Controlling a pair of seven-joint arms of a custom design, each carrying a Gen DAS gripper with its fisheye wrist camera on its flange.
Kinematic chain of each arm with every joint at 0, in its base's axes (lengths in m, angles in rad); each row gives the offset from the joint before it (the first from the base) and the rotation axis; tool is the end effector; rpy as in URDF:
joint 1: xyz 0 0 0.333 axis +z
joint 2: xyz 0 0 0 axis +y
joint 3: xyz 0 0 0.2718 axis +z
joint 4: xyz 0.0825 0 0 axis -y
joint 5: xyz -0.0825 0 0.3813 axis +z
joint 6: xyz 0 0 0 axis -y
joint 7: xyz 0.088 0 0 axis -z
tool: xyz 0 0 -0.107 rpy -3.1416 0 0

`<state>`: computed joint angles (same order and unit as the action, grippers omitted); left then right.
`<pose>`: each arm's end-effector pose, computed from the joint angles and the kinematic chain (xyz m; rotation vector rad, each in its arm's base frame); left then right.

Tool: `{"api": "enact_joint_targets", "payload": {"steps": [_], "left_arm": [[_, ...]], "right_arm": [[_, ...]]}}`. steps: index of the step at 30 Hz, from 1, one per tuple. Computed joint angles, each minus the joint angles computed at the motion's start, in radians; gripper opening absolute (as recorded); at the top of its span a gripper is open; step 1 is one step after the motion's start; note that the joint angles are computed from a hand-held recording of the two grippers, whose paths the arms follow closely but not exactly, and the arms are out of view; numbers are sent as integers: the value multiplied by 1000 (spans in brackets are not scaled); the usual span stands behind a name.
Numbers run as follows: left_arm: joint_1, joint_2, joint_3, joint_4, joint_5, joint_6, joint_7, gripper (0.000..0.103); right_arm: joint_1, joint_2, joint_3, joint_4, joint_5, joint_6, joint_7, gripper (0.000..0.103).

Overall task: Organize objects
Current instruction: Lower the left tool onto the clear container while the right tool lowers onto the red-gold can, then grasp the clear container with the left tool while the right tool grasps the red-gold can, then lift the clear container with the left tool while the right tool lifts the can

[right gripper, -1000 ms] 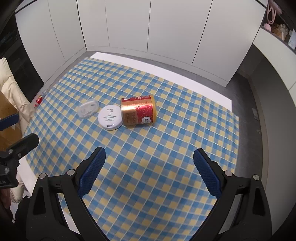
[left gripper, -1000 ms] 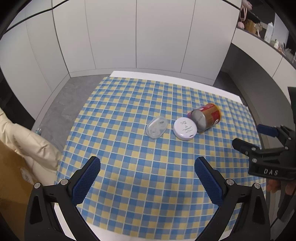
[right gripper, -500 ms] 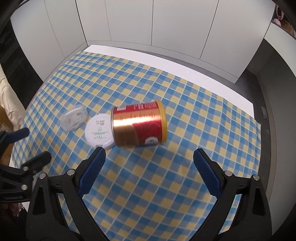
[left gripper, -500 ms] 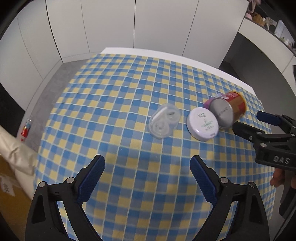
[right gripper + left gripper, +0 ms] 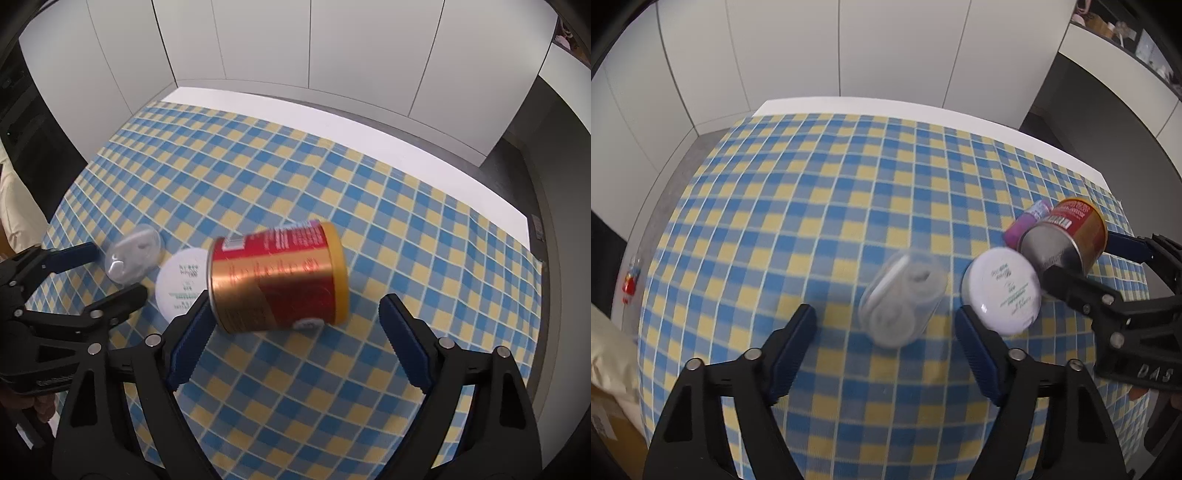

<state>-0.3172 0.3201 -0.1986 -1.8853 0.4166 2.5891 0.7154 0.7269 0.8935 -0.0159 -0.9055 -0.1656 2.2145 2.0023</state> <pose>0.5568 -0.3166 0.3421 -2.0509 1.9523 -0.5269 0.5893 0.5071 0.3713 -2.2613 1.5656 -0.3447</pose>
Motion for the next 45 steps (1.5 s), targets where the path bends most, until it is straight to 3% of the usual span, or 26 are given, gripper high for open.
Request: {"api": "enact_joint_targets", "payload": {"steps": [4,6,10,12,19,26,32,45], "left_arm": [[-8,29,3,46,10,-18,-4,46],[9,13,-11,30,-26,-13,34,43],[7,5,-16,27,-46,-21,60,42],[-1,-15,-14,10,-38,-21,50,42],[-4,-82,-14,-33,-15,-12,19,42],[-21,-140,-27,-29,29,-54,-15,42],[-24,-231,-42,-76,42,-70,-58,42],[-20,-468,-99,-182,55,-142,-137,42]], "right_arm": [[2,61,4,102,7,-34,-34,78],[7,102,-2,174,10,-71,-46,65],[12,157,-12,268,23,-114,-49,65],[16,112,-17,197,20,-89,-39,65],[21,84,-16,159,11,-80,-33,64],[36,13,-12,72,-4,-59,0,64],[42,-152,-1,-118,-39,-26,36,64],[56,-423,49,-359,-159,1,132,64]]}}
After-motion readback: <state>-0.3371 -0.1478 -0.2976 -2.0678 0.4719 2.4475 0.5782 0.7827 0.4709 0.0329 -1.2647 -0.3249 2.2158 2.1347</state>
